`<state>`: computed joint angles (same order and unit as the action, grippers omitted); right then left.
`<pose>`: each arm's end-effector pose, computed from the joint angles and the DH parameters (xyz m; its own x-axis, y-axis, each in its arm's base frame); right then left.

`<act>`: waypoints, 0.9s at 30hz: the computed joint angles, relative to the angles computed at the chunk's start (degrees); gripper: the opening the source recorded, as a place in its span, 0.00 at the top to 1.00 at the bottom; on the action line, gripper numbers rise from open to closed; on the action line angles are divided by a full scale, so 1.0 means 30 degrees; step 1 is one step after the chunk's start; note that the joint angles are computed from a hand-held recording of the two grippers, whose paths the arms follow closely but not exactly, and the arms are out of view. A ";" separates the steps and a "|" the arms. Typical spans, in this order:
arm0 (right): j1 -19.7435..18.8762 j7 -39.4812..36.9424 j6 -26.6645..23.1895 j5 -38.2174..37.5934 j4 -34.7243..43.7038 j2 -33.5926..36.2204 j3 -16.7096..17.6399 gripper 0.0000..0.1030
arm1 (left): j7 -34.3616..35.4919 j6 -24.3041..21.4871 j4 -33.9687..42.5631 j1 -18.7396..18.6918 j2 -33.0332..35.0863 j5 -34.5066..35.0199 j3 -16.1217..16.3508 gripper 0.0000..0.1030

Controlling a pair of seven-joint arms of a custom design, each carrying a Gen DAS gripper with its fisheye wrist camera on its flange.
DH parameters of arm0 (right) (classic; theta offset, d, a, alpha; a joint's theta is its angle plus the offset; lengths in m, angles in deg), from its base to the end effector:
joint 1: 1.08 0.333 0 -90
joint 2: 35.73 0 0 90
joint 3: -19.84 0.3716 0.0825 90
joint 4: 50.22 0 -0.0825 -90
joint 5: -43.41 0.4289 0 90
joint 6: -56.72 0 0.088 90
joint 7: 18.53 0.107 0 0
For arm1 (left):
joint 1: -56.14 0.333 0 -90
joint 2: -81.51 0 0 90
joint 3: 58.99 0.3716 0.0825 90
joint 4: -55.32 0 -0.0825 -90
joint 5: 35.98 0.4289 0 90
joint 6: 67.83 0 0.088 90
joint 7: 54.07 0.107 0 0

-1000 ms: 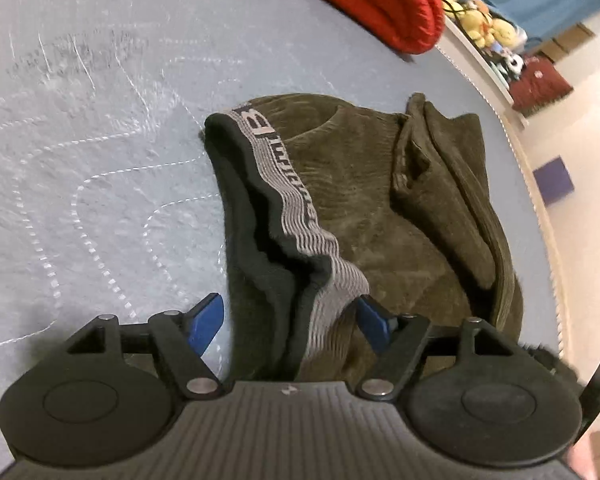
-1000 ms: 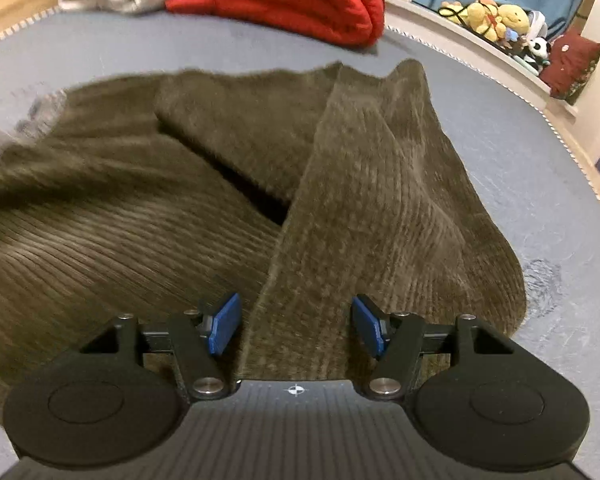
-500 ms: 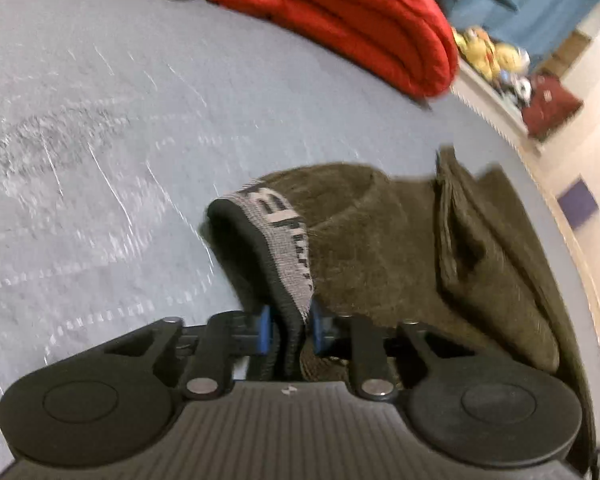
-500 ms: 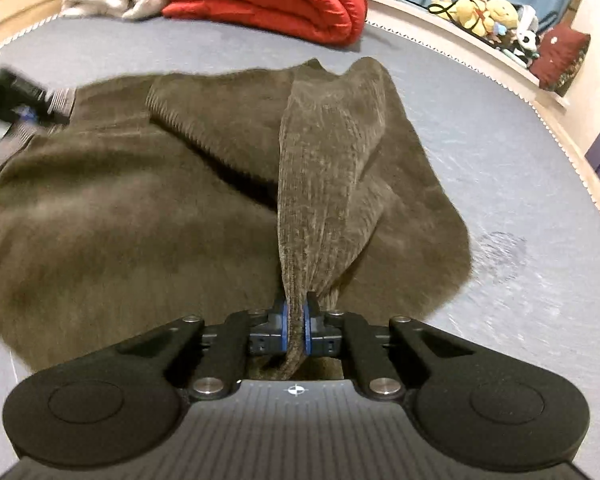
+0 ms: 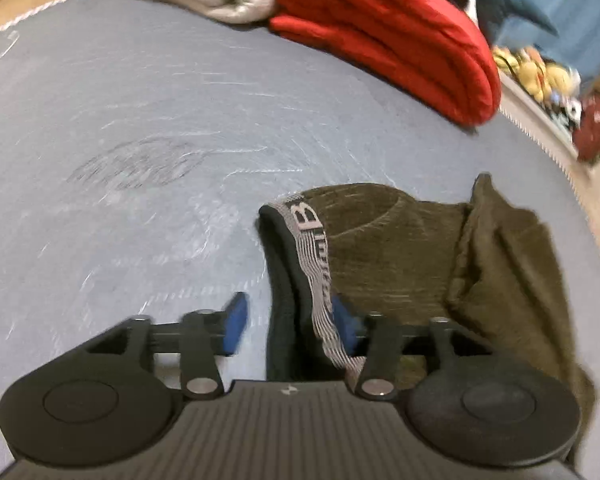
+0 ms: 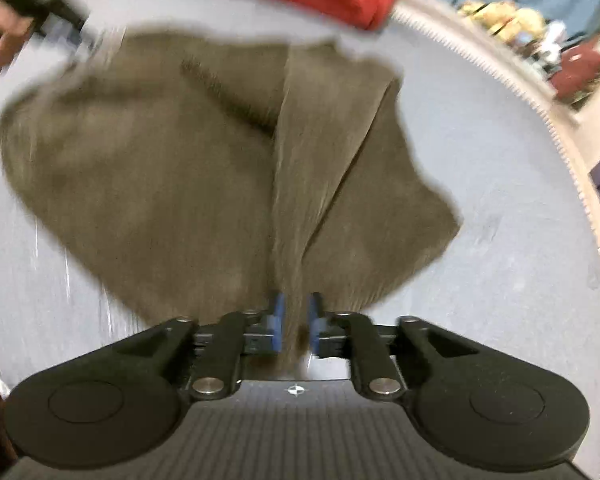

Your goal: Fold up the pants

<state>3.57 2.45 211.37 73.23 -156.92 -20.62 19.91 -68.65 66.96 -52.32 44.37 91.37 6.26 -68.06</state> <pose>0.7131 0.0420 0.4683 0.6897 -0.6759 0.2599 -0.4678 -0.6898 -0.5525 0.6414 -0.2280 0.4884 0.7670 -0.5725 0.2899 -0.3756 -0.7668 -0.5205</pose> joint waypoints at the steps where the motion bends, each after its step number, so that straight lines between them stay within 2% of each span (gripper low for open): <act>1: -0.0505 -0.0849 0.0163 0.1815 0.0208 -0.0023 0.0655 0.48 | 0.0287 0.0114 -0.0292 0.0048 -0.0459 -0.0637 -0.0153 0.44; 2: -0.0810 -0.1481 0.0257 0.3254 0.0565 0.0101 0.1077 0.33 | 0.0567 0.0183 -0.0385 0.0006 -0.0720 -0.0996 -0.0308 0.43; 4: -0.0905 -0.2383 0.1002 0.5469 0.1073 0.0467 0.1681 0.31 | 0.1298 0.0247 -0.0547 -0.0238 -0.1202 -0.1034 -0.0613 0.39; 5: -0.0781 -0.2570 0.1294 0.5929 0.1342 0.0760 0.1789 0.31 | 0.1387 0.0249 -0.0598 -0.0419 -0.1305 -0.0712 -0.0728 0.35; 7: -0.0495 -0.2992 0.1966 0.6406 0.1704 0.1387 0.1953 0.31 | 0.0583 0.0290 -0.0917 -0.0896 -0.1425 0.0778 -0.0885 0.34; 9: 0.0582 -0.2102 0.3259 0.4733 0.1869 0.2104 0.1339 0.31 | 0.0477 -0.1068 -0.0659 -0.1689 -0.0964 0.1712 -0.0953 0.35; 10: 0.0789 -0.2221 0.4076 0.4388 0.2011 0.2530 0.1429 0.31 | 0.2162 -0.2457 0.0225 -0.1635 -0.0197 0.0434 -0.1398 0.37; 11: 0.1123 -0.1889 0.4618 0.3755 0.2171 0.2908 0.1214 0.31 | 0.3213 -0.2781 0.0684 -0.1903 0.0240 -0.0420 -0.1176 0.37; 12: 0.2027 -0.0643 0.5029 0.2438 0.2424 0.3384 0.0333 0.31 | 0.3301 -0.2042 0.0493 -0.1505 0.0287 -0.0053 -0.1529 0.37; 13: 0.2550 0.0258 0.5382 0.1629 0.2524 0.3768 -0.0130 0.31 | 0.3613 -0.1561 0.0418 -0.1738 0.0326 0.0223 -0.1214 0.37; 15: 0.3193 0.1737 0.5489 0.0437 0.2903 0.4320 -0.0830 0.34 | 0.4433 -0.2354 0.0734 -0.1887 0.0494 0.0218 -0.1095 0.37; 16: 0.3469 0.2197 0.5789 -0.0150 0.2907 0.4516 -0.1124 0.40 | 0.4467 -0.2617 0.0762 -0.1911 0.0496 0.0117 -0.1020 0.37; 17: 0.3912 0.2761 0.6025 -0.0888 0.3004 0.4765 -0.1673 0.61 | 0.4259 -0.2520 0.0686 -0.1869 0.0445 -0.0046 -0.0945 0.37; 18: 0.4282 0.3468 0.5769 -0.1527 0.3136 0.4900 -0.2267 0.74 | 0.4032 -0.2066 0.0347 -0.1765 0.0290 -0.0181 -0.0879 0.37; 19: 0.4081 0.3840 0.5315 -0.1626 0.3134 0.4809 -0.2194 0.86 | 0.4031 -0.1721 0.0170 -0.1668 0.0196 -0.0413 -0.0870 0.37; 22: 0.2352 0.3722 0.5670 -0.1013 0.2910 0.4301 -0.0660 0.90 | 0.4486 -0.1184 0.0102 -0.1487 0.0132 -0.0920 -0.0886 0.37; 24: 0.1629 0.3905 0.5736 -0.0721 0.2528 0.3738 -0.0411 0.90 | 0.4729 -0.0492 0.0282 -0.1411 0.0331 -0.1033 -0.0879 0.37; 27: 0.0250 0.3716 0.4470 -0.0437 0.1769 0.2663 -0.0361 0.91 | 0.4630 0.0648 0.0195 -0.1464 0.0167 -0.1125 -0.0922 0.37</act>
<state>4.32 13.59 224.78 71.92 -151.61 -12.64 18.83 -54.75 68.90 -51.74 39.98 91.87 2.89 -70.82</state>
